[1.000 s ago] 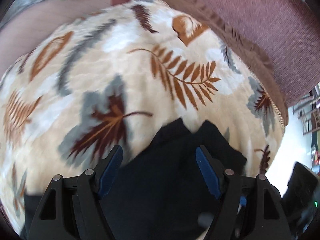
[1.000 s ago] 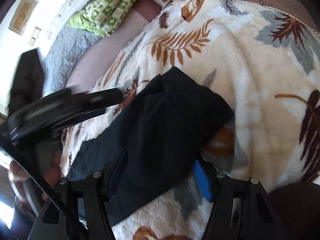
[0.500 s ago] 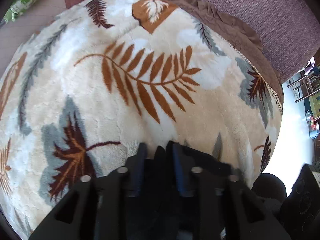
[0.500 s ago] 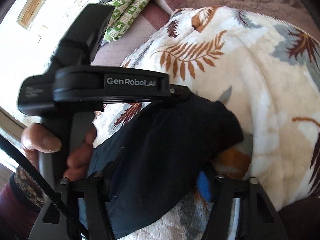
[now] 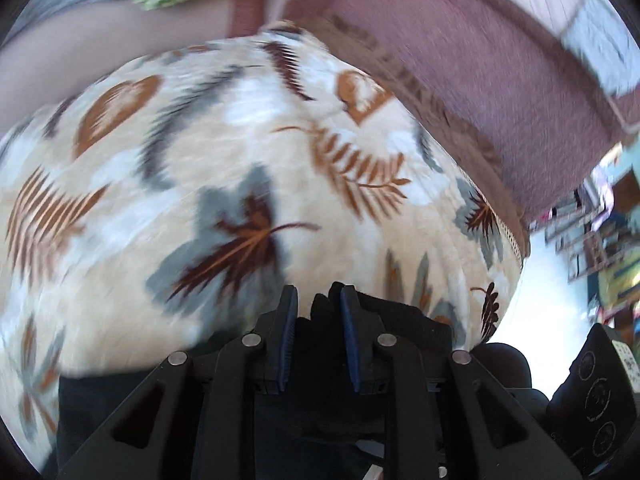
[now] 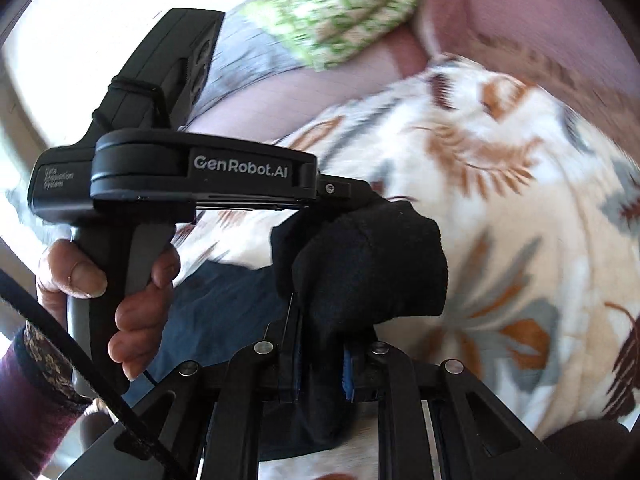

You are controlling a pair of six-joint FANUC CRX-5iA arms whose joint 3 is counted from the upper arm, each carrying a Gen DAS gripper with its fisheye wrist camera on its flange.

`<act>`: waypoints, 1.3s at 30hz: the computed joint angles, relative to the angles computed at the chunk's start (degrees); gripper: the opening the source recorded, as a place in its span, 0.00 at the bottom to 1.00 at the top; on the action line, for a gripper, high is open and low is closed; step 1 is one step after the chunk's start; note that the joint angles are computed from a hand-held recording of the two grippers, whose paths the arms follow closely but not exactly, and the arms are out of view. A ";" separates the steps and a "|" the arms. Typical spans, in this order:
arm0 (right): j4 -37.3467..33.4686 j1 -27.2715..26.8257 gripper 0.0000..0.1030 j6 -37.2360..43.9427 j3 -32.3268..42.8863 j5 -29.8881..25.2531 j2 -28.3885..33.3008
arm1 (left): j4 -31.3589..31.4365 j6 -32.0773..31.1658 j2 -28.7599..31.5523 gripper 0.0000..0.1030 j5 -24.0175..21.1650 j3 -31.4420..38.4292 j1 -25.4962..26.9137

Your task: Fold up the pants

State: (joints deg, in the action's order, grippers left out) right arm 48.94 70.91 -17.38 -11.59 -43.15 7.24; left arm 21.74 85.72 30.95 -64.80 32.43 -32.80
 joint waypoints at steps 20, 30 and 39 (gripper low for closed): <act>-14.62 6.31 0.58 45.73 27.99 -6.80 20.42 | 9.96 8.48 -38.37 0.65 23.71 -52.23 15.76; -17.67 9.14 0.71 51.59 27.42 -8.65 17.10 | 6.16 19.91 -49.90 0.67 24.31 -62.34 21.13; -20.46 4.72 0.46 43.54 32.55 -13.03 17.94 | 0.75 24.21 -50.62 0.67 21.38 -61.38 19.21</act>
State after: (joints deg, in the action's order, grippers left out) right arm 28.47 75.64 26.17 20.96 -56.18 25.18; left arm 22.49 109.94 -19.67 -43.42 -28.95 -13.59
